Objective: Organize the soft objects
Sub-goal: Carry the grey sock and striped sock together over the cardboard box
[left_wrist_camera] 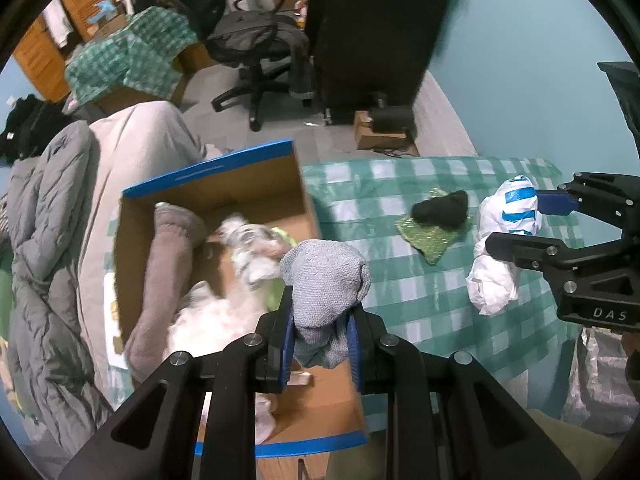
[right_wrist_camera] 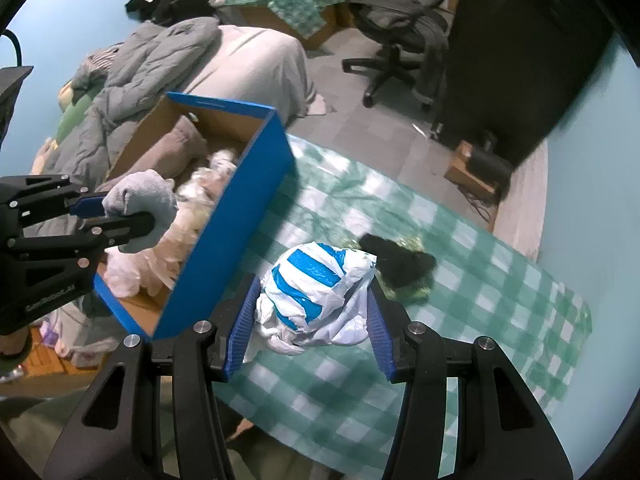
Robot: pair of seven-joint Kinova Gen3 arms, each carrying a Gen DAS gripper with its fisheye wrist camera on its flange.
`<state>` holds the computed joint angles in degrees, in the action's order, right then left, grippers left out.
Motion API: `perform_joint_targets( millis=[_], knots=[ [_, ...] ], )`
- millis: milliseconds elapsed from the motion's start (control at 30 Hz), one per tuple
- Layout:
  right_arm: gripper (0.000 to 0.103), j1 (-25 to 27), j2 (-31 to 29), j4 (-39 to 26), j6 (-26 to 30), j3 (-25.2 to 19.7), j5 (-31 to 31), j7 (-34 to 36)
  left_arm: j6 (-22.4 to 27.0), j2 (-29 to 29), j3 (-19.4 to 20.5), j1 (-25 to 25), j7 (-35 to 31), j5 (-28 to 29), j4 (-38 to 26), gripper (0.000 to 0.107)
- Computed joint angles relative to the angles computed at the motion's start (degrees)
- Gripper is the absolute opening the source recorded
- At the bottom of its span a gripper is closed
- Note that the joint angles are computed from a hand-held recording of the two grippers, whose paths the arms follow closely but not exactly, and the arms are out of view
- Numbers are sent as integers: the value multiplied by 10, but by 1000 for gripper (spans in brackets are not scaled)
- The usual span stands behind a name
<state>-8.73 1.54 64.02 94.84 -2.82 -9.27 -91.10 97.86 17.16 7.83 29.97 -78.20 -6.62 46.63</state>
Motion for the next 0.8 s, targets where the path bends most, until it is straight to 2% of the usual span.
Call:
perform_joint_targets(
  millis=[400,800],
  knots=[
    [51,-51,55,-61,-5,-27,7,-16,-12,-30,-11,-55,-7,-3,39,22],
    [51,-101,122,-129,0,-36,15,-35,-23,-15,-20,-104,-52,3,47,22]
  ],
)
